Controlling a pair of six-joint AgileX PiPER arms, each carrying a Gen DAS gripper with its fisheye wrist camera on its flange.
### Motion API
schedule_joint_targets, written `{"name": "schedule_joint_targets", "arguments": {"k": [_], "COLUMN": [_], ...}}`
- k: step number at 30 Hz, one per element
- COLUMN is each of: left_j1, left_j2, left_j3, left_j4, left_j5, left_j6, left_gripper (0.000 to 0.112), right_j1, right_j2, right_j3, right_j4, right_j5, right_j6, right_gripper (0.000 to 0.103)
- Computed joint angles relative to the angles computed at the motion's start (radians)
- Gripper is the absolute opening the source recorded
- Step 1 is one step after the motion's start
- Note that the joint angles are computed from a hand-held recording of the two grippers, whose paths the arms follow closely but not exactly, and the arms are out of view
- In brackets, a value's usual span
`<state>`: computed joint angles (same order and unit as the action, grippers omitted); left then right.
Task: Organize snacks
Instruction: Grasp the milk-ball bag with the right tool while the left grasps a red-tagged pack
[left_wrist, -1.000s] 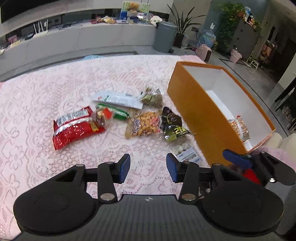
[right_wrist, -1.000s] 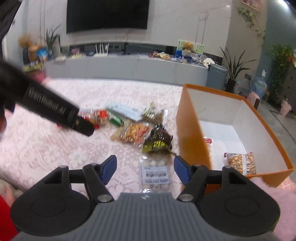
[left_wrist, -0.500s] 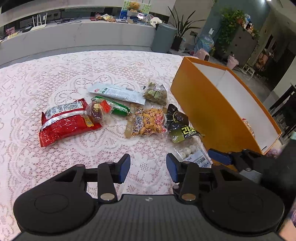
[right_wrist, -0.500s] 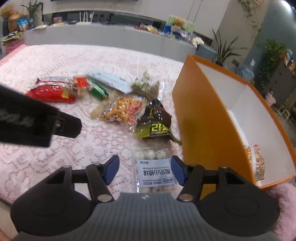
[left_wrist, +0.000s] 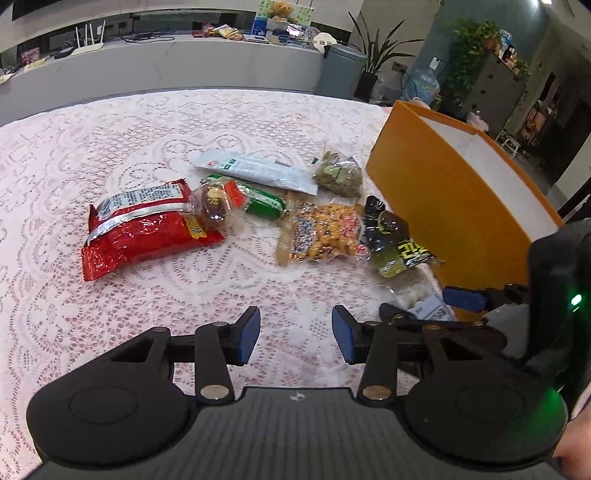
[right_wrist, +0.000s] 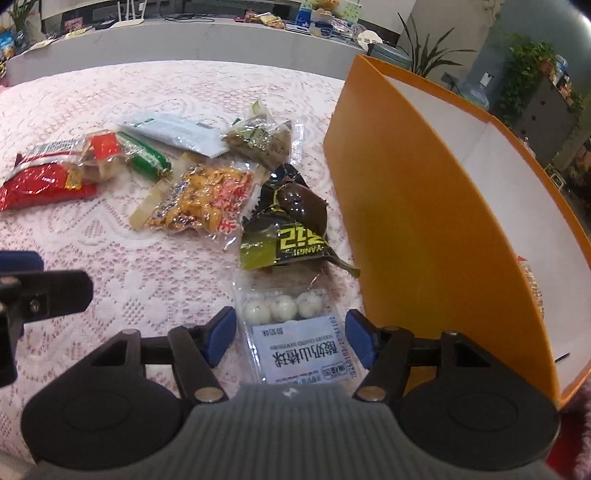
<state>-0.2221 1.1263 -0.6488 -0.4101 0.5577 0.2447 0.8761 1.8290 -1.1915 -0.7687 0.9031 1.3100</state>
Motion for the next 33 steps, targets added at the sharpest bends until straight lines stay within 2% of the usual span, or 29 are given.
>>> {"name": "schedule_joint_targets", "arguments": {"k": [6, 12, 14, 19, 23, 25, 27, 30, 31, 33], "left_j1": [-0.006, -0.017, -0.025, 0.035, 0.0, 0.021, 0.059, 0.077, 0.084, 0.102], "left_j2": [0.003, -0.009, -0.018, -0.03, -0.005, 0.028, 0.074, 0.137, 0.163, 0.214], "left_j3": [0.008, 0.013, 0.016, -0.001, -0.066, -0.117, -0.173, -0.228, -0.245, -0.276], "left_j4": [0.004, 0.031, 0.068, 0.008, 0.18, 0.171, 0.123, 0.156, 0.149, 0.096], "left_j5": [-0.013, -0.019, -0.032, -0.03, -0.035, 0.001, 0.046, 0.041, 0.032, 0.033], "left_j6": [-0.01, -0.036, -0.077, -0.026, -0.161, -0.114, -0.017, -0.036, -0.028, 0.044], "left_gripper": [0.051, 0.051, 0.048, 0.048, 0.049, 0.058, 0.06, 0.061, 0.064, 0.067], "right_j1": [-0.005, -0.004, 0.01, 0.037, 0.012, -0.007, -0.023, -0.053, -0.073, -0.118], "right_j2": [-0.034, -0.147, -0.191, -0.258, -0.311, -0.333, -0.33, -0.274, -0.241, -0.188], "right_j3": [0.034, 0.127, 0.153, 0.17, 0.176, 0.169, 0.143, 0.074, 0.04, -0.014], "right_j4": [0.005, 0.03, 0.009, -0.009, 0.028, 0.045, 0.04, -0.039, -0.053, -0.023], "right_j5": [-0.033, -0.133, -0.16, -0.168, -0.209, -0.241, -0.254, -0.243, -0.244, -0.273], "right_j6": [0.019, 0.045, 0.057, 0.023, -0.04, -0.086, -0.127, -0.144, -0.158, -0.213], "right_gripper": [0.058, 0.057, 0.056, 0.056, 0.056, 0.056, 0.056, 0.055, 0.055, 0.055]}}
